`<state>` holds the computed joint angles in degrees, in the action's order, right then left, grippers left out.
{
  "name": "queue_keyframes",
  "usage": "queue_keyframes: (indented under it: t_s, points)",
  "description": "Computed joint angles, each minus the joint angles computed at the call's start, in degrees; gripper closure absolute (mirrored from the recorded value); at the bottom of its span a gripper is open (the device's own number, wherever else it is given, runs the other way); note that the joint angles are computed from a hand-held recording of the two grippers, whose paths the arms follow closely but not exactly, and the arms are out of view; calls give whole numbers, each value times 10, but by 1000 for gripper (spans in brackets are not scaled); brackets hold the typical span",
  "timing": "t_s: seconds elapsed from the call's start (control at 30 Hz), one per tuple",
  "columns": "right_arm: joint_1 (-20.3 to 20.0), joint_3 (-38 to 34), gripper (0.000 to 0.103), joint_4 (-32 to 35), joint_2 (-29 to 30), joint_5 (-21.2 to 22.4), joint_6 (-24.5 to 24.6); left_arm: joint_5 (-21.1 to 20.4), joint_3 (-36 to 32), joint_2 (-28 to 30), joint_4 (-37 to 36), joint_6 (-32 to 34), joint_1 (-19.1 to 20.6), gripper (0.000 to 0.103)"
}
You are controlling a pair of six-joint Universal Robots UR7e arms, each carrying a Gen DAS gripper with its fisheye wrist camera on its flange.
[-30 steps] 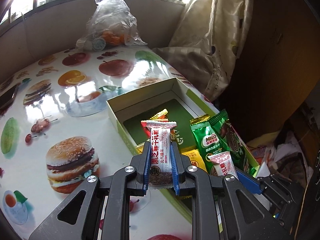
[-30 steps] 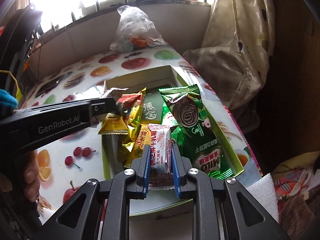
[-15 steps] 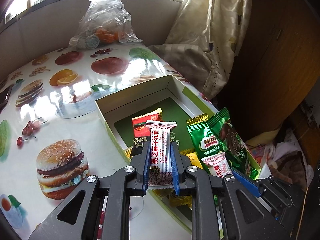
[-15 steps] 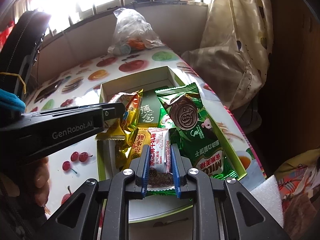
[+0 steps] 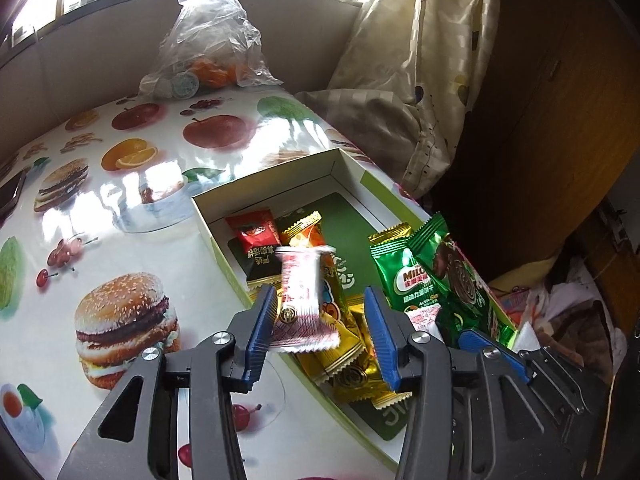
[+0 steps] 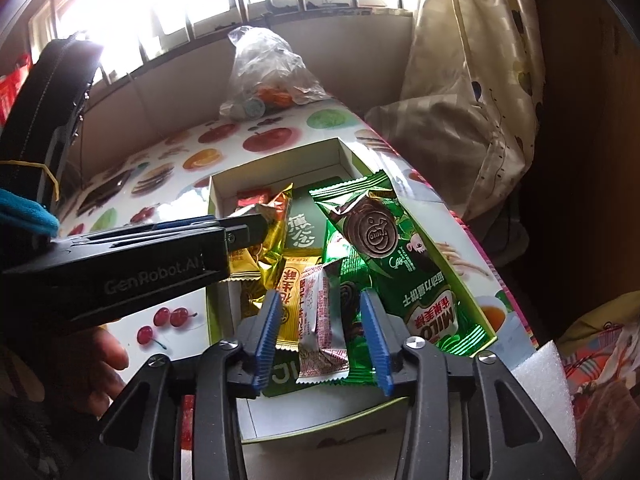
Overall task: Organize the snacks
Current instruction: 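Lower both biscuit bars into the green box and open both grippers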
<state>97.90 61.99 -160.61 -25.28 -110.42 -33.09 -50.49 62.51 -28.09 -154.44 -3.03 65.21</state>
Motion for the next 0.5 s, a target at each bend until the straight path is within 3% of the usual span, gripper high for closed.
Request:
queue_keyframes:
  t_s: [0.5]
  points:
    - [3, 57, 55, -50, -32, 6, -2, 57, 88, -40, -86, 20, -31, 56]
